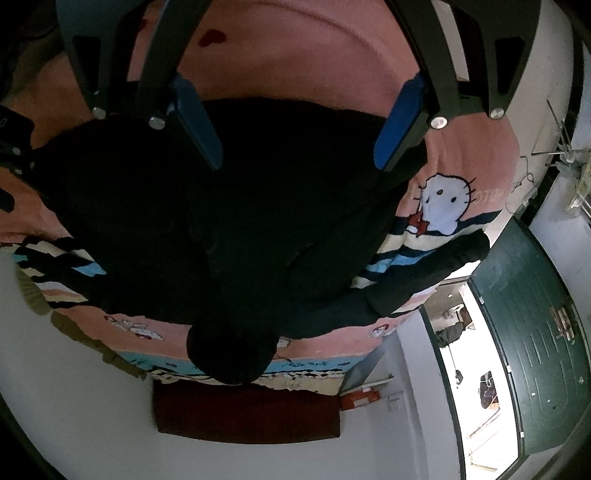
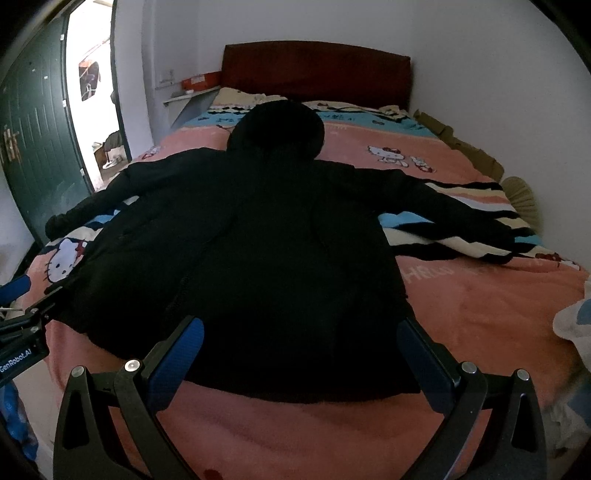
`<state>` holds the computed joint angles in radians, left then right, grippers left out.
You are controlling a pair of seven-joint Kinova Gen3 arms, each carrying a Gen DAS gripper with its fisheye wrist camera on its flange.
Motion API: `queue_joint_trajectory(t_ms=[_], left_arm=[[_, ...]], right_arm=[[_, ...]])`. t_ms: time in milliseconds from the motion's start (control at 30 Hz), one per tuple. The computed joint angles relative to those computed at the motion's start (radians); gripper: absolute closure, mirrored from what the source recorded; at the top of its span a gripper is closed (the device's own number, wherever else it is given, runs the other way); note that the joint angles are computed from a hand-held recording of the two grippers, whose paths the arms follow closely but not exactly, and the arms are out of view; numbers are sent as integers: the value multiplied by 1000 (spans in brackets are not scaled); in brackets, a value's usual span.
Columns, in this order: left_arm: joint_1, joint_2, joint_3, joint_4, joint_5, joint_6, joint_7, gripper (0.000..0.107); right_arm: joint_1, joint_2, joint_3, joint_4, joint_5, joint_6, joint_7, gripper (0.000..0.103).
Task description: Fold large clothes
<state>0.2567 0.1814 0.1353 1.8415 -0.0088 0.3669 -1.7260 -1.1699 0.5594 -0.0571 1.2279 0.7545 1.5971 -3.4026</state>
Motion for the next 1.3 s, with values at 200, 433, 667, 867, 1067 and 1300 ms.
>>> queue_joint_trajectory(t_ms=[200, 433, 667, 867, 1067, 1300], left_arm=[[-2, 18, 4, -37, 7, 25, 4, 23], [-2, 59, 10, -101, 34, 87, -25, 23], [30, 109, 5, -175, -3, 147, -20, 23], [58, 161, -2, -265, -34, 201, -22, 23], [51, 225, 8, -384, 4, 284, -27, 23], [107, 329, -46, -559, -44, 405, 60, 23]], right_arm=[[18, -8, -1, 7, 2, -20, 23, 0], [34, -23, 3, 19, 10, -28, 38, 0], [78, -63, -7, 80, 6, -76, 28, 1], [126, -140, -19, 201, 19, -129, -39, 0], [230, -285, -36, 400, 51, -162, -153, 0], [440, -456, -17, 619, 56, -201, -210, 0]])
